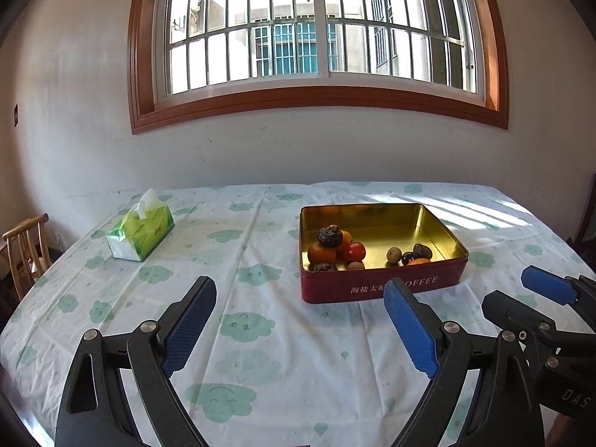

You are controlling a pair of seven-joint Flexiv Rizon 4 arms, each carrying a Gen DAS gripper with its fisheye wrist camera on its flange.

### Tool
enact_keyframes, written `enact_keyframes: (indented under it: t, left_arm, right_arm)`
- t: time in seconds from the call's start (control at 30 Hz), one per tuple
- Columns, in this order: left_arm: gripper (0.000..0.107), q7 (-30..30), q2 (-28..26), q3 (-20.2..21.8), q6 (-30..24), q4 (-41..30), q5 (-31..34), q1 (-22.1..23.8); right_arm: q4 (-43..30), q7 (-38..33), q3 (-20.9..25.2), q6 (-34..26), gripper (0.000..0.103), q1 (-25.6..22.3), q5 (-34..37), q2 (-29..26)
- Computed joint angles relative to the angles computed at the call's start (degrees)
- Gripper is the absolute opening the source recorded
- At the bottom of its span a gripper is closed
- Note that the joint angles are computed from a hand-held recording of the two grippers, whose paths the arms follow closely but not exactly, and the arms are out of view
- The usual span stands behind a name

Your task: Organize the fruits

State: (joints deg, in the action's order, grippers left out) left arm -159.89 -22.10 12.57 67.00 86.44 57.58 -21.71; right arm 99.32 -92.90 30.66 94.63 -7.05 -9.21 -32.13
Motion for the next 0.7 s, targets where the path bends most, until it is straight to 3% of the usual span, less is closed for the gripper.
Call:
enact_keyframes:
  t: [0.7]
  left_arm:
    - [0.095,-4.8,2.7,-1.2,-1.7,1.1,5.1,0.3]
  right_arm:
    - [2.0,2.5,-0.9,2.9,0.068,0.2,-3.3,0.9]
